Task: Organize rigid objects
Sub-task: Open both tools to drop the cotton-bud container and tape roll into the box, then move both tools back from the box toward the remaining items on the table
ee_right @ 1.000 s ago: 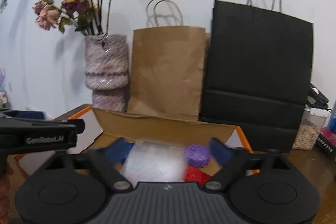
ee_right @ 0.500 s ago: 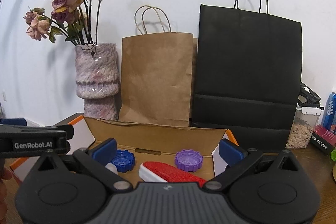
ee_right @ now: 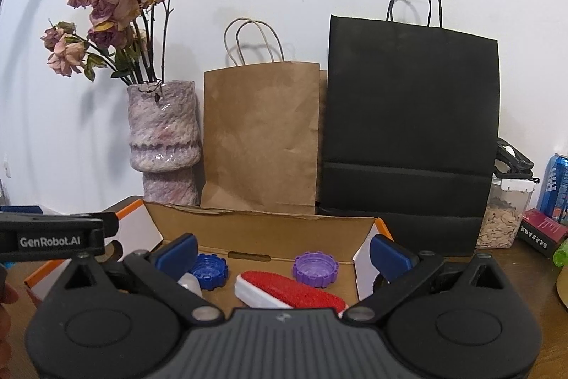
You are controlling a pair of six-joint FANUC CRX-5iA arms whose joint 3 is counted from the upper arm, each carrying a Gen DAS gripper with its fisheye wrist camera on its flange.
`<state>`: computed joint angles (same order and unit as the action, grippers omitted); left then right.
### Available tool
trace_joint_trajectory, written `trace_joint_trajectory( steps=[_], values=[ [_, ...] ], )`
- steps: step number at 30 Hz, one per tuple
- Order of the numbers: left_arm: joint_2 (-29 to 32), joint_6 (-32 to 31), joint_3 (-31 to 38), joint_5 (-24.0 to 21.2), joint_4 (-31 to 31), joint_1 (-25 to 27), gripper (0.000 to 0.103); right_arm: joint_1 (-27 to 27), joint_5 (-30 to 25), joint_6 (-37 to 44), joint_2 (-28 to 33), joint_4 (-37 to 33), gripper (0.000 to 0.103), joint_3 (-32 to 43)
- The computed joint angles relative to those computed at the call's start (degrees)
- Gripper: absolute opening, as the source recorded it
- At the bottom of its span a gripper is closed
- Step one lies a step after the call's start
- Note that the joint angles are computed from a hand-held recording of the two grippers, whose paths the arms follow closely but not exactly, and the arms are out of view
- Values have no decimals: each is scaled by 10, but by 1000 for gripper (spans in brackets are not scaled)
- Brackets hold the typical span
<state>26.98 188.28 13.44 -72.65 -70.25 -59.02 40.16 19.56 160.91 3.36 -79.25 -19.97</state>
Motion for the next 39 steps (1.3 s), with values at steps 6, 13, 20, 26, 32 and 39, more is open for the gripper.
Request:
trace_joint_trajectory(
  steps=[6, 13, 20, 26, 32, 39],
  values=[
    [-3, 5, -7, -12, 3, -11, 103, 9, 12, -7, -21, 2, 103, -25],
    [-10, 10, -17, -25, 11, -28, 103, 25, 22, 0, -55, -5, 103, -60],
    [-22, 27, -34, -39, 14, -53, 103, 34, 25, 26, -97, -40, 103, -93],
    [-27, 36, -45, -53, 18, -75, 103, 54, 43, 28, -132, -51, 103, -124],
    [-32, 45, -56, -66, 22, -97, 103, 83, 77, 24, -165, -56, 103, -154],
    [-41, 55, -73, -71, 29, -120, 103, 112, 109, 48, -204, -83, 103, -185]
  ],
)
